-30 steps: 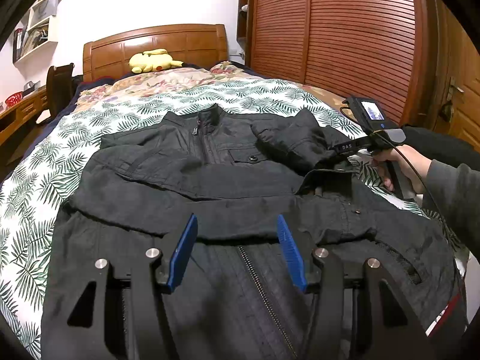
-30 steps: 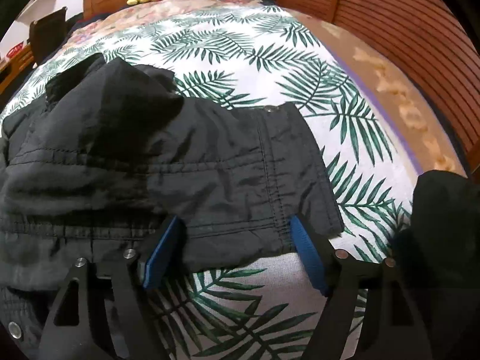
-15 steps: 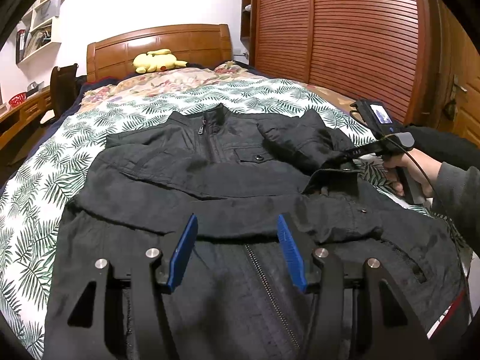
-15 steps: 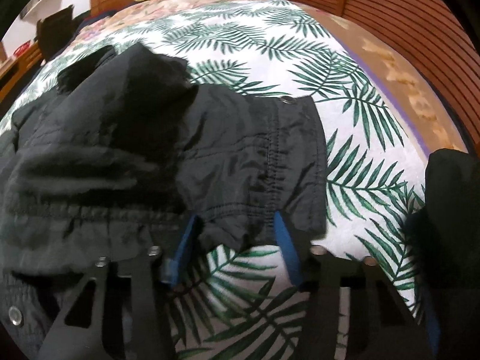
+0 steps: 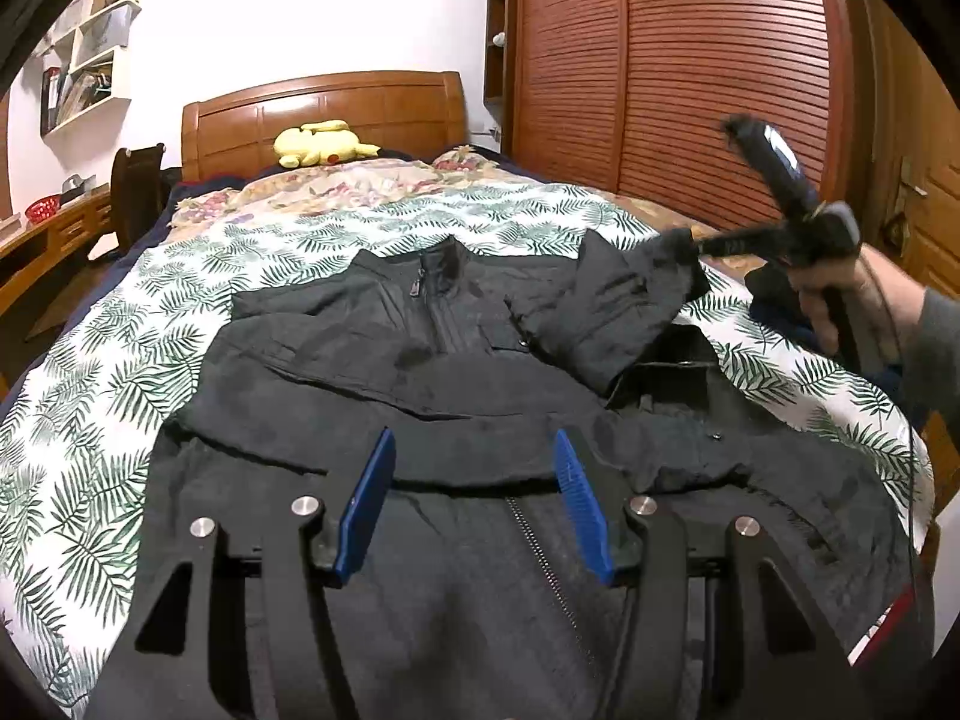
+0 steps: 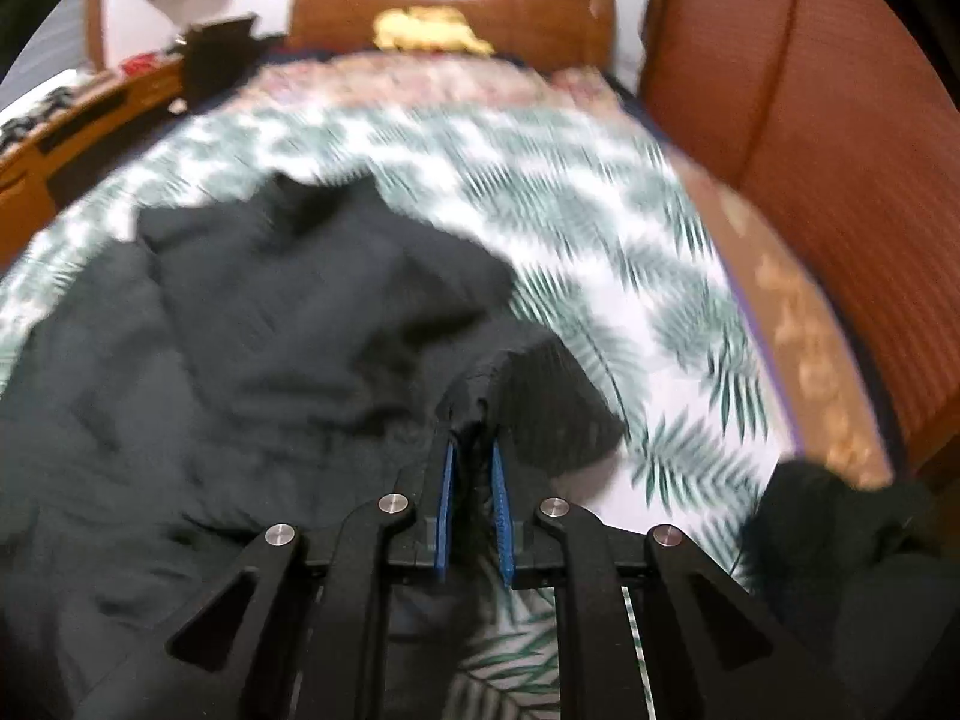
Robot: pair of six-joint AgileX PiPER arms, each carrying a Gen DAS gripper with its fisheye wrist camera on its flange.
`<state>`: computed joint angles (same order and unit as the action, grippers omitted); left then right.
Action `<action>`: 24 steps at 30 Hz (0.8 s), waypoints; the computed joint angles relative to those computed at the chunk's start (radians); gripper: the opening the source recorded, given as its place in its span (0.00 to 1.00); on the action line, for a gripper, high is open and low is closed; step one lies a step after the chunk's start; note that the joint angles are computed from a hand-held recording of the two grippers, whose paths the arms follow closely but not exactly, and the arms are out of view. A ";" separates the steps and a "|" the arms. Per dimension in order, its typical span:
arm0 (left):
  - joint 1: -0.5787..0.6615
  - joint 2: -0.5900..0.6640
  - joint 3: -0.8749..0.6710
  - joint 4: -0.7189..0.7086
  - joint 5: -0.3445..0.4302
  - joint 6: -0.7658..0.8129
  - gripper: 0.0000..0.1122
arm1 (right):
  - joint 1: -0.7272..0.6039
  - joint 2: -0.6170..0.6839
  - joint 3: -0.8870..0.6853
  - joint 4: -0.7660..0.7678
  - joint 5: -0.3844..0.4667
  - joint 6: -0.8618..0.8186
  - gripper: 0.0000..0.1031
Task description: Fold large clothes
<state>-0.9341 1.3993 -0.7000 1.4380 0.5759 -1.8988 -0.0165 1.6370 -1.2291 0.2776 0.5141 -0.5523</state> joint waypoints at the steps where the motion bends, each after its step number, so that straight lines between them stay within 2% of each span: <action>1: -0.004 -0.012 0.007 -0.001 0.008 0.001 0.48 | 0.020 -0.031 -0.002 0.014 0.013 -0.011 0.09; 7: -0.027 -0.105 0.063 -0.024 0.058 0.019 0.48 | 0.199 -0.171 -0.022 -0.082 0.079 0.057 0.09; 11: -0.047 -0.187 0.113 -0.057 0.102 0.042 0.48 | 0.316 -0.239 -0.002 -0.158 0.090 0.136 0.09; 17: -0.080 -0.316 0.185 -0.124 0.184 0.105 0.48 | 0.493 -0.313 0.076 -0.262 0.094 0.276 0.09; 24: -0.062 -0.416 0.234 -0.169 0.202 0.149 0.48 | 0.629 -0.343 0.210 -0.397 0.040 0.437 0.09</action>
<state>-0.9958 0.9831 -0.4660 1.2685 0.7784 -1.7497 0.6128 1.2938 -1.0188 -0.1190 0.5538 -0.1156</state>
